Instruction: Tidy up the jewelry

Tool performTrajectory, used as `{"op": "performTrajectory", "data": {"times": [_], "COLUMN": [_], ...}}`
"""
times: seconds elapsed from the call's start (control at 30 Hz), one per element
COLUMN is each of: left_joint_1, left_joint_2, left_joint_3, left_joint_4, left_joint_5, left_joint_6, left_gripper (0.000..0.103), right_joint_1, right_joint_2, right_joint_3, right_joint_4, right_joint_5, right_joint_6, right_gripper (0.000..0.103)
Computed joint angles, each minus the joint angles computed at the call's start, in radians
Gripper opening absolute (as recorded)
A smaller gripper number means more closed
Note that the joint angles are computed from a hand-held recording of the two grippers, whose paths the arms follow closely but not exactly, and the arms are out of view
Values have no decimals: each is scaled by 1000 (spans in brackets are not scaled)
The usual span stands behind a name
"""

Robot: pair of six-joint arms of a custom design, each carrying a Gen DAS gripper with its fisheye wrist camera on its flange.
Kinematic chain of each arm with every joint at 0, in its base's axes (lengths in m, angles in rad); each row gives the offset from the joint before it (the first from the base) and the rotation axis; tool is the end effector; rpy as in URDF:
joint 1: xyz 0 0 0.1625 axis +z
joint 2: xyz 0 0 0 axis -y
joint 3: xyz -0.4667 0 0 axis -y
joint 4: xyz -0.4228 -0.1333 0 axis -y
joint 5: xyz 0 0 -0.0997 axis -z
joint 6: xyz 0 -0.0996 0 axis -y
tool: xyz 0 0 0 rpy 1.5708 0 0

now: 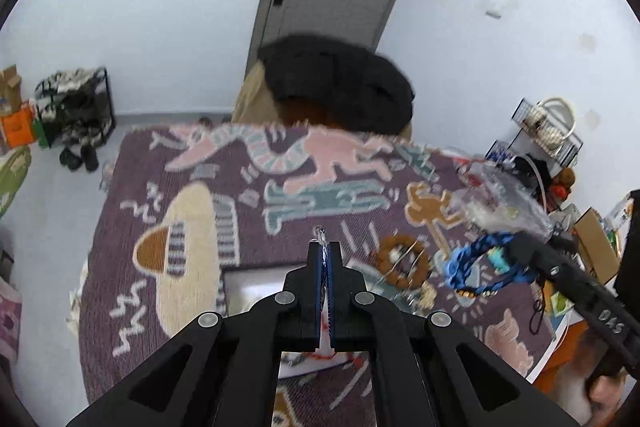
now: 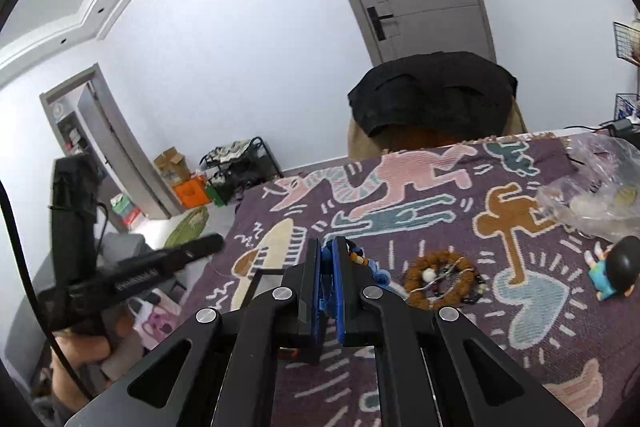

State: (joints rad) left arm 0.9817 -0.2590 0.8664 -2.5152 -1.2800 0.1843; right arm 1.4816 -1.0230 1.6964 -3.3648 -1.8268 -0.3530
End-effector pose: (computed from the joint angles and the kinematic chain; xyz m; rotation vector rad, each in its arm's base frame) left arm -0.3788 -0.8581 -0.0164 1.0170 2.6874 -0.5632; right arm 0.0450 -0.7105 0.3451 0.1195 -2.3268 1.3559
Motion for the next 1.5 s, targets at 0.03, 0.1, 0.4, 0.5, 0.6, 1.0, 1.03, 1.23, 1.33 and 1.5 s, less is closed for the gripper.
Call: {"op": "performTrajectory", "data": {"times": [0.03, 0.1, 0.4, 0.5, 0.6, 1.0, 1.03, 1.23, 1.33, 1.5], "left_joint_1": [4, 13, 57, 64, 70, 50, 46, 18, 6, -13], "left_joint_2": [7, 16, -19, -45, -51, -57, -56, -50, -49, -33], "left_joint_3": [-16, -38, 21, 79, 84, 124, 127, 154, 172, 177], "left_joint_4": [31, 69, 9, -102, -120, -161, -162, -182, -193, -183], "left_joint_5": [8, 21, 43, 57, 67, 78, 75, 59, 54, 60], "left_joint_6": [-12, -33, -81, -70, -73, -19, -11, 50, 89, 117], "left_gripper": [3, 3, 60, 82, 83, 88, 89, 91, 91, 91], "right_joint_1": [4, 8, 15, 17, 20, -13, -19, -52, -67, -87], "right_joint_2": [7, 23, 103, 126, 145, 99, 88, 32, 10, -14], "right_joint_3": [-6, -20, -94, -121, -143, -89, -77, -23, 0, 29], "right_joint_4": [6, 24, 134, 164, 186, 152, 139, 100, 85, 67], "right_joint_5": [-4, -7, 7, 8, 13, 39, 30, -11, -19, -23], "right_joint_6": [-1, -3, 2, 10, 15, 11, 13, 46, 53, 69], "right_gripper": [7, 7, 7, 7, 7, 81, 81, 81, 81, 81]}}
